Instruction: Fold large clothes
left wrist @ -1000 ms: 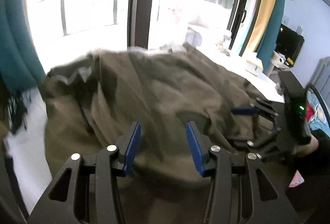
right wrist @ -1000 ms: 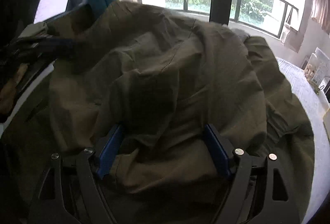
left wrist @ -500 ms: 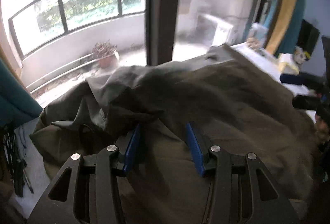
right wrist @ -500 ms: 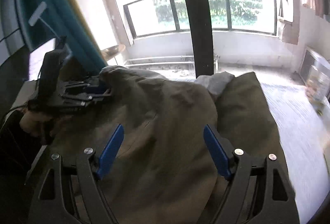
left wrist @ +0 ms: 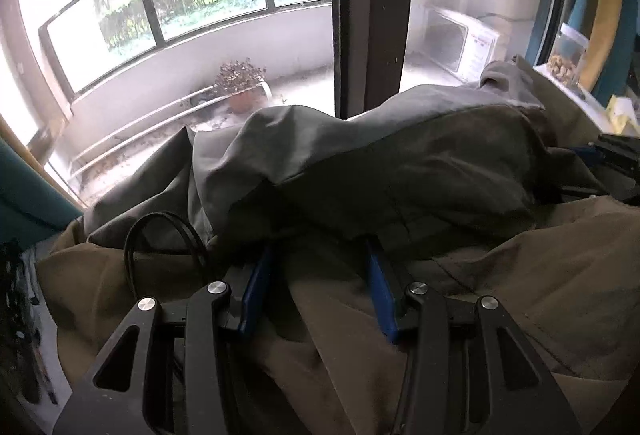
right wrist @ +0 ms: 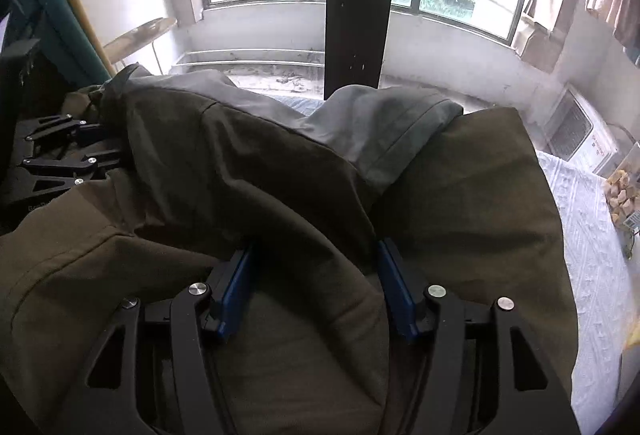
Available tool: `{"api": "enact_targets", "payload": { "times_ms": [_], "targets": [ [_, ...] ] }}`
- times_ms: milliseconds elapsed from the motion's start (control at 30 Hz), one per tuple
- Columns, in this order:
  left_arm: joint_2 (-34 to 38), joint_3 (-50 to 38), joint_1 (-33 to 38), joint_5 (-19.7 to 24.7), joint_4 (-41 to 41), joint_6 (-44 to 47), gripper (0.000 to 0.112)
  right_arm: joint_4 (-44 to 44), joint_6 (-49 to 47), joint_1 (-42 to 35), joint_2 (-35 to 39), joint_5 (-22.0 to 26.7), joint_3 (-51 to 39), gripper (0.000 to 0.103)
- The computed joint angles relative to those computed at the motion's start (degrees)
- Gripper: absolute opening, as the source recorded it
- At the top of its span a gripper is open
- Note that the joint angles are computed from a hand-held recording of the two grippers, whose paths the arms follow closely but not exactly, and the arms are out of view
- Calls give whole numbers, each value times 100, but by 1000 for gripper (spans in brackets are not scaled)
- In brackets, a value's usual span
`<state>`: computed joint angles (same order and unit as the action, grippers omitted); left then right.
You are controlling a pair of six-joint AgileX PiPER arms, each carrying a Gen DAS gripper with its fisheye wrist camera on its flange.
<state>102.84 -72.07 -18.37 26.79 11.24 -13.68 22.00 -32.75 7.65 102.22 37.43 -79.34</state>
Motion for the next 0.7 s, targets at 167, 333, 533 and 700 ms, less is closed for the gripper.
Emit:
{"api": "enact_targets", "payload": {
  "times_ms": [167, 333, 533, 700],
  "targets": [
    [-731, 474, -108, 193, 267, -430, 49, 989, -931, -381, -755, -286, 631, 60],
    [-2019, 1354, -707, 125, 1346, -1771, 49, 2060, -2327, -578, -2027, 36, 1565, 60],
    [-2692, 2148, -1358, 189, 650, -1558, 49, 1367, -1848, -180, -2149, 14, 2137, 60],
    [-2599, 2687, -1405, 31, 808, -1996, 49, 1197, -1783, -225, -2312, -159, 2651, 60]
  ]
}}
